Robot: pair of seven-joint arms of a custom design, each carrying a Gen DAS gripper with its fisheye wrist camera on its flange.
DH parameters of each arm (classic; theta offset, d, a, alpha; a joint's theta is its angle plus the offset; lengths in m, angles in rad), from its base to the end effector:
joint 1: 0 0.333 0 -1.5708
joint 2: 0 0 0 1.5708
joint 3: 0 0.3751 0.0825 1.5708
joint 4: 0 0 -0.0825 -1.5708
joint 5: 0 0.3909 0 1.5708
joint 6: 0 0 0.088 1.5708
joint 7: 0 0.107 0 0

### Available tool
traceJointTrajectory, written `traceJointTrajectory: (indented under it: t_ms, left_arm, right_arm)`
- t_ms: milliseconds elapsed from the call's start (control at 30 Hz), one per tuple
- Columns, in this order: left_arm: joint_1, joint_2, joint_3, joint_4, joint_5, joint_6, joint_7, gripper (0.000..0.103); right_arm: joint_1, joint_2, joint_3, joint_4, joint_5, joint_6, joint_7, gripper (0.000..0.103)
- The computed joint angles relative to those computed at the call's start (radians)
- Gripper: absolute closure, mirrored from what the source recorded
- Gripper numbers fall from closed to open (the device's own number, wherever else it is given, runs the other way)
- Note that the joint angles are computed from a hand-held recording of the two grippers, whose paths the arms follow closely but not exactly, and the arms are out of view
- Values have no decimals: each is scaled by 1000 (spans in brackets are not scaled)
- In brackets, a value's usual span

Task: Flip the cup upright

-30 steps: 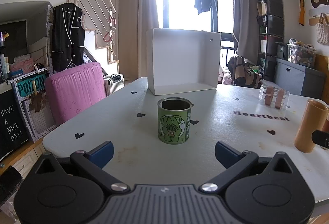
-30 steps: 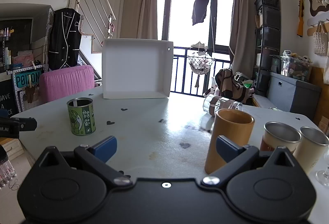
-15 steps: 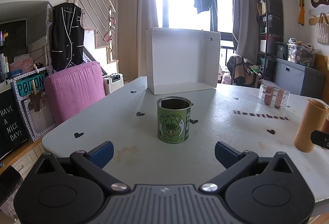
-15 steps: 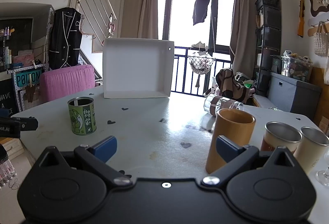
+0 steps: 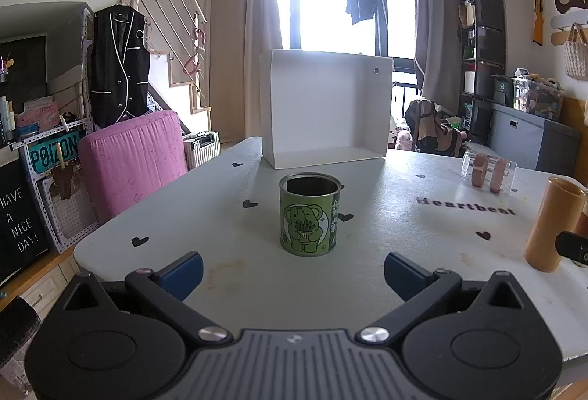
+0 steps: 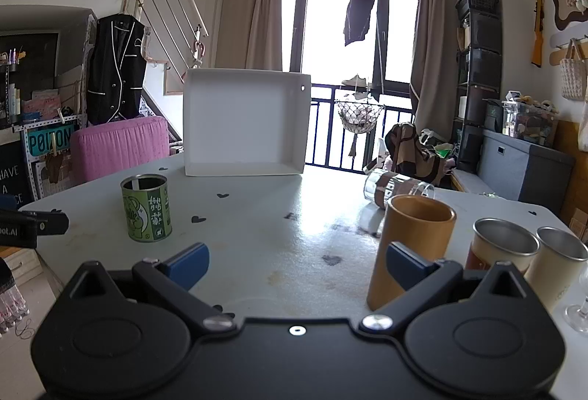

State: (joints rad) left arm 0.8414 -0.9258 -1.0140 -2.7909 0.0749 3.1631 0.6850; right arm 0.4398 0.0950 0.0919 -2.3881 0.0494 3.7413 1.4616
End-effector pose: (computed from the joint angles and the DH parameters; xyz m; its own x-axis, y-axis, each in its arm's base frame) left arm 0.3676 -0.1227 0.4847 0.4663 -0.8843 -0.0232 -0.3705 -0.1714 -0.9129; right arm 0.4789 0.2722 0.4908 0.5009 -0.8631 0.0649 -0.2358 -0.2082 -0.9492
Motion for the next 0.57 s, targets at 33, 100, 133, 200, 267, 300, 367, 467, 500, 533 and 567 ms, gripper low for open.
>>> traceJointTrajectory:
  t_ms: [33,100,133,200,267,300,367,467,500,533,567]
  left_arm:
    - [0,0,1,-1,1,1,0,0]
    - [0,-1,0,0,1,1,-1,0]
    - [0,-1,1,0,1,1,-1,0]
    - [0,-1,-1,1,1,0,-2,0]
    - [0,-1,0,0,2,0,-2,0]
    - [0,-1,1,-1,2,2,-1,0]
    - [0,-1,1,0,2,1,-1,0]
    - [3,3,-4,5,2,1,-2,0]
    - [4,4,-6,7,2,2,-3,0]
    - [7,8,-5,9,4,5,-1,0]
    - [9,8,-9,12,3,5,-1,0]
  right_arm:
    - [0,-1,0,0,0,-1,1,0]
    - [1,0,0,0,2,-1,-1,0]
    - [1,-1,0,0,2,-1,-1,0]
    - [1,-1,0,0,2,-1,-1,0]
    - [1,-1,0,0,2,0,-2,0]
    - [1,0,0,0,3,1,-3,0]
    - [1,0,0,0,2,0,-1,0]
    - [1,-1,0,0,1,-1,-1,0]
    - [1,0,0,0,2,-1,-1,0]
    - [1,0,0,0,2,0,-1,0]
    - [1,0,0,0,2,0,-1,0]
